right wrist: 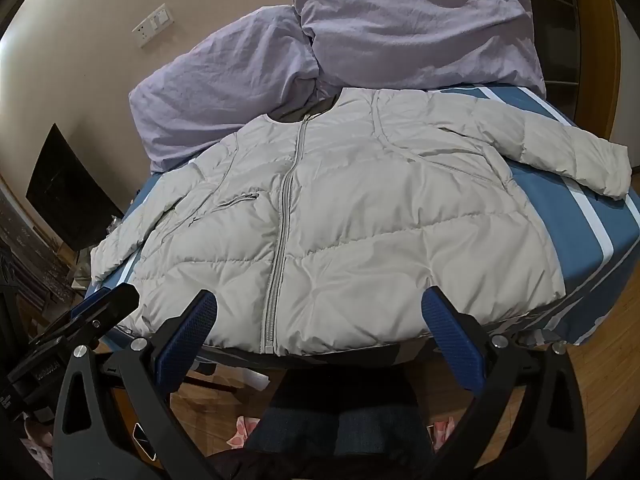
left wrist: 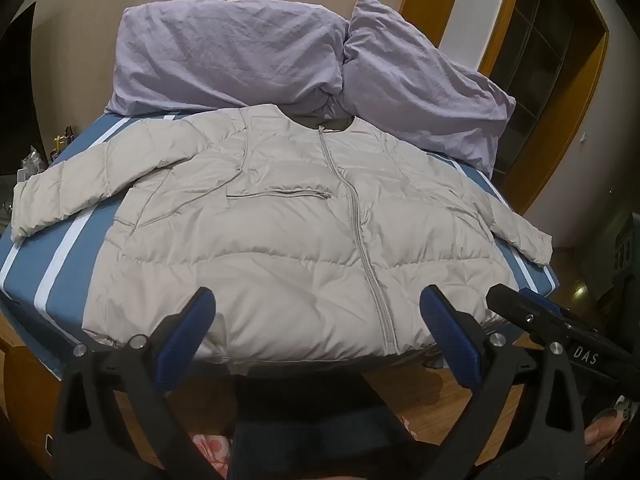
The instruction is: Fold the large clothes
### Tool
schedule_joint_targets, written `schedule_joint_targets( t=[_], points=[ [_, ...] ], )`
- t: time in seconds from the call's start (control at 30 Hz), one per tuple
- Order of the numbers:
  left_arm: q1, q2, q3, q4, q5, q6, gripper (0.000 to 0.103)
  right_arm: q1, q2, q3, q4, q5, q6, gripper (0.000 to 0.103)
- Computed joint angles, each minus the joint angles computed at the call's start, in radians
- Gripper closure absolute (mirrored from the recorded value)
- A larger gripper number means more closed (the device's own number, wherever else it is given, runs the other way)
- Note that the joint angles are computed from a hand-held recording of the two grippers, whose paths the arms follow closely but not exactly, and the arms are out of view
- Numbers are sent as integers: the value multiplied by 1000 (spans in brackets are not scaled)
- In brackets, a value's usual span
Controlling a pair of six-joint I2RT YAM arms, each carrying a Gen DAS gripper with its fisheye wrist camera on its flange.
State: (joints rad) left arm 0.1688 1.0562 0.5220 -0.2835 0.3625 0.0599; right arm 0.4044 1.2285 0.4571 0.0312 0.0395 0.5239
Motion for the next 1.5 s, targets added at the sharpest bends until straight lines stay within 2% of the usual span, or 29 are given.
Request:
schedule_joint_targets(
  t=[1.5],
  points=[
    [-1,6,6,-9,0,-3,2,-9,19,-1,14,-12,-1,1]
  ],
)
